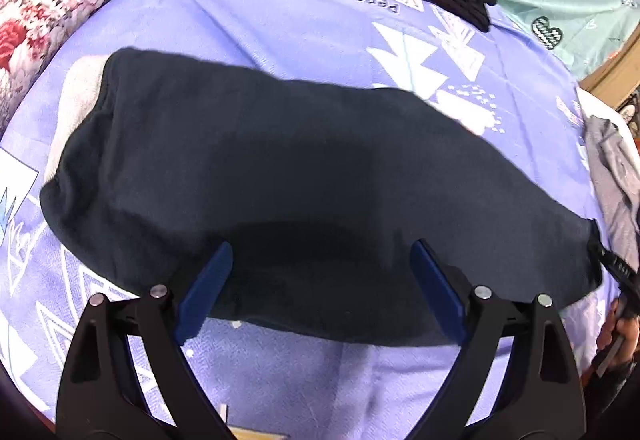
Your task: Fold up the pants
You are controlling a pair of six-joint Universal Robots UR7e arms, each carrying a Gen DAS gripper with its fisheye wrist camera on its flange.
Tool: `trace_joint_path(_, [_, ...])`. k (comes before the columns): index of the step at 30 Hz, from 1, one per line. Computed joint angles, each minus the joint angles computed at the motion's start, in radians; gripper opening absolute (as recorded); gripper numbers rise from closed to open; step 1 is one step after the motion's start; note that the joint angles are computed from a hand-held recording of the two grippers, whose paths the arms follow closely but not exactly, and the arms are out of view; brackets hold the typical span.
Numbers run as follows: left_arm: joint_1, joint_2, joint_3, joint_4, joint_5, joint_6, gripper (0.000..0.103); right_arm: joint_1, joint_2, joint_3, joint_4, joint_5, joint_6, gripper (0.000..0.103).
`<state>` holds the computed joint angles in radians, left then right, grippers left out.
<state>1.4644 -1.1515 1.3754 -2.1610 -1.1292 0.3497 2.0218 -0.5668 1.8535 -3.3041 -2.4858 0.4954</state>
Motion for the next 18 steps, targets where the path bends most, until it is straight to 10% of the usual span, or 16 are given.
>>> trace_joint_path(8, [-0.032,0.074,-0.102,-0.057,-0.064,0.035,0.096,0.014,0.123,-0.319,0.130,0.227,-0.195,0.041])
trace_joint_path(18, [-0.036,0.137,-0.114,-0.257,0.162,0.125,0.096,0.013,0.483,-1.020,0.584,0.372,-0.359,0.041])
